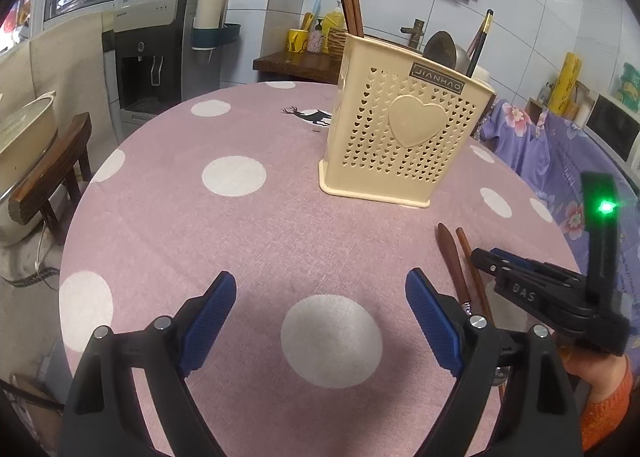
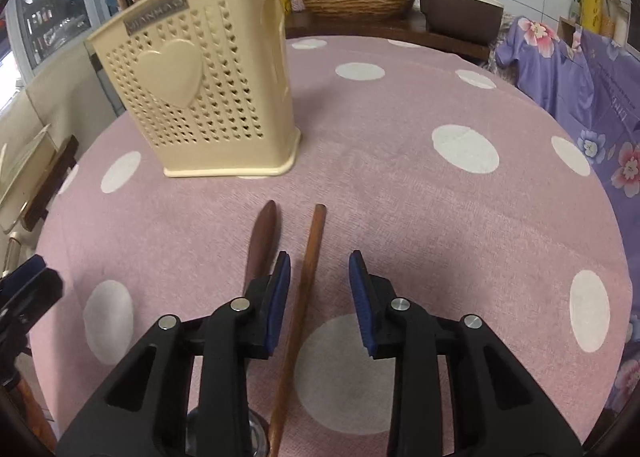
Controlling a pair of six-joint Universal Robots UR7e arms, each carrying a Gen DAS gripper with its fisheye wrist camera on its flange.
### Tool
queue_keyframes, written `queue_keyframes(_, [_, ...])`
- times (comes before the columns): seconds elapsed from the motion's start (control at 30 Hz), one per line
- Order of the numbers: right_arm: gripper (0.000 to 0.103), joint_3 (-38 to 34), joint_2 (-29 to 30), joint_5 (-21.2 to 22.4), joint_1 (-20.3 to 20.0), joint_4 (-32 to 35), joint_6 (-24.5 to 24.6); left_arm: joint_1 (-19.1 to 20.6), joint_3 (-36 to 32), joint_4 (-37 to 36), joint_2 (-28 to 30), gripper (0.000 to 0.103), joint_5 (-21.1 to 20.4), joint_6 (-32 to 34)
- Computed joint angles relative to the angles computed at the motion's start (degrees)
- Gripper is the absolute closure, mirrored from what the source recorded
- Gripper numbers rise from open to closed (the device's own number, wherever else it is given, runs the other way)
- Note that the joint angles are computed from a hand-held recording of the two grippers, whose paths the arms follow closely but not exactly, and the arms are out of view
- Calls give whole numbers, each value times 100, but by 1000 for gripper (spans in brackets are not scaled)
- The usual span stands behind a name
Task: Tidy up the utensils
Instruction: 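Close the right gripper on a wooden chopstick while the left gripper closes on the wooden spoon, then raise the wooden chopstick and wooden spoon above the basket with both grippers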
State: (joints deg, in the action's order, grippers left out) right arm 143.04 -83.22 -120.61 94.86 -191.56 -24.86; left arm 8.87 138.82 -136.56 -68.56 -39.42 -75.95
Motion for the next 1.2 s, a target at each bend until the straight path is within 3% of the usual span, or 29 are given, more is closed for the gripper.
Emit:
queue_keyframes(0.3, [88, -17, 447, -359, 107, -609, -384, -63, 16, -355, 240, 18, -140, 221])
queue_keyframes(0.5, [95, -114, 213, -97, -63, -160, -530, -10, -81, -584, 423, 20, -277, 524])
queue_keyframes(0.73, [95, 137, -620, 346, -526, 385, -584, 308, -448, -1281, 927, 45, -800, 1565])
queue_keyframes(0.87, [95, 286, -1018, 562, -798, 508, -603, 599, -871, -1647, 1399, 53, -1090, 2184])
queue_keyframes(1.2, [95, 338, -1215, 860, -994, 632, -616, 1061, -1933, -1109, 2355, 73, -1034, 2584])
